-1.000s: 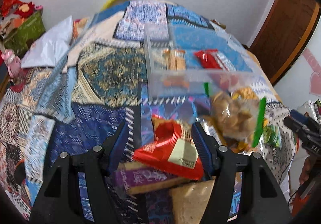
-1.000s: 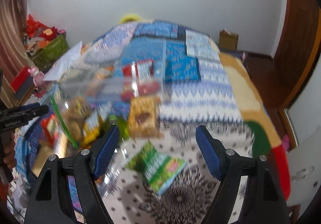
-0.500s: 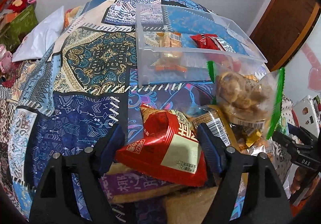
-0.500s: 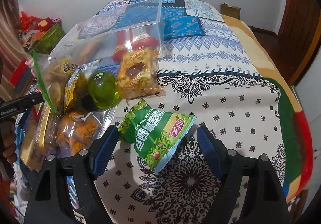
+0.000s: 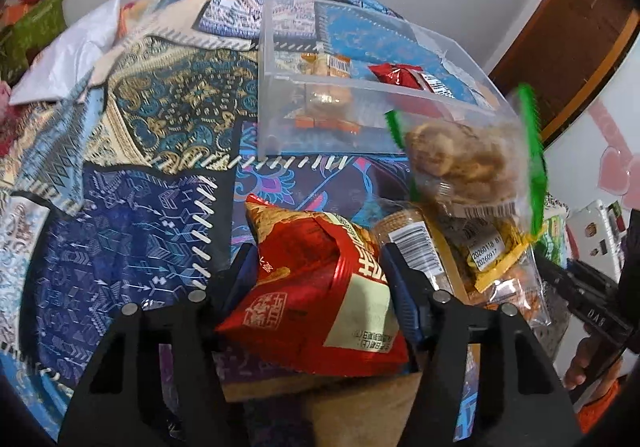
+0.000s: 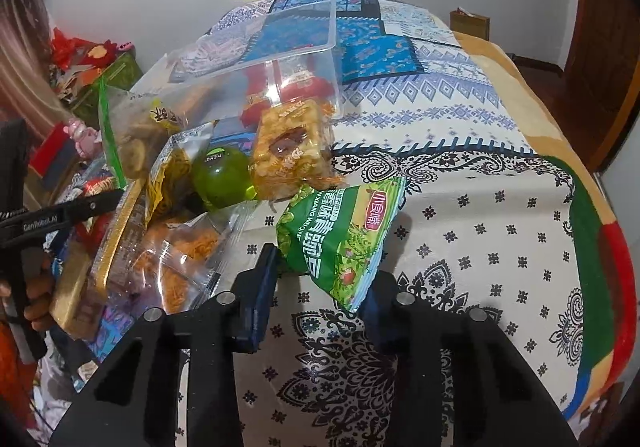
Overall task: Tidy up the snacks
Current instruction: 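Grasp the red snack bag with the left gripper while the right gripper grasps the green snack packet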
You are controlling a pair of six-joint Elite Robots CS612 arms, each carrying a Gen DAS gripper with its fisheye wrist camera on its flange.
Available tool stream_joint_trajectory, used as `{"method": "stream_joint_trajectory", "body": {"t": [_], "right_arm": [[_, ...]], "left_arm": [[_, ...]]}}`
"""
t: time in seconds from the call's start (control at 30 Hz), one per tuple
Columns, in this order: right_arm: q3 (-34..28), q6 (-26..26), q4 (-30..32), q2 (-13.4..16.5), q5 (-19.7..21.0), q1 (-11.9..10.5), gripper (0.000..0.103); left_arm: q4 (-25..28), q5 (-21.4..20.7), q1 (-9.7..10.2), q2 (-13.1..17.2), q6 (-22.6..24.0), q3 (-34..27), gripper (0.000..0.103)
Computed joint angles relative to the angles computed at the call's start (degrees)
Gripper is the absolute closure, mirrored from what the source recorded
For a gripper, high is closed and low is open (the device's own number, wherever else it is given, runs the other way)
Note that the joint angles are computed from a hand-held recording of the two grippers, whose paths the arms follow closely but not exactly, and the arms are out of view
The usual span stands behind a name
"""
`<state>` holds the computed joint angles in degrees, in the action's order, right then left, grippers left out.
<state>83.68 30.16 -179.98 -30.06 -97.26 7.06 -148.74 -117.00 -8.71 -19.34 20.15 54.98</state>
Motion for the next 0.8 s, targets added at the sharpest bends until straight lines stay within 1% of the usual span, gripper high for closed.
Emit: {"method": "stream_joint_trajectory", "body": {"t": [0.13, 0.17, 0.5, 0.6, 0.8], "right_arm": [[0.3, 0.3, -1.4, -0.1, -0.4, 0.1, 0.079], [0.4, 0.2, -1.9, -0.1, -0.4, 0.1, 0.088], [1.8, -0.1, -5.8, -1.2, -2.0, 0.3, 0.088], [1.7, -1.0, -6.6, -1.5, -3.1, 0.5, 0.088], [0.2, -3.5, -8.5, -1.5, -3.9, 0.4, 0.088]], "left_arm": [[-4.6, 1.2, 0.08, -1.2, 0.1, 2.4, 0.045], [-5.4, 1.3, 0.15, -1.4, 0.0, 2.8, 0.045], [-11.9, -0.8, 1.26, -3.1, -1.9, 5.0, 0.046], [-13.0, -1.4, 1.41, -3.1, -2.7, 4.3, 0.046], [-16.2, -2.5, 1.34, -3.0, -4.9, 2.6, 0.046]]}}
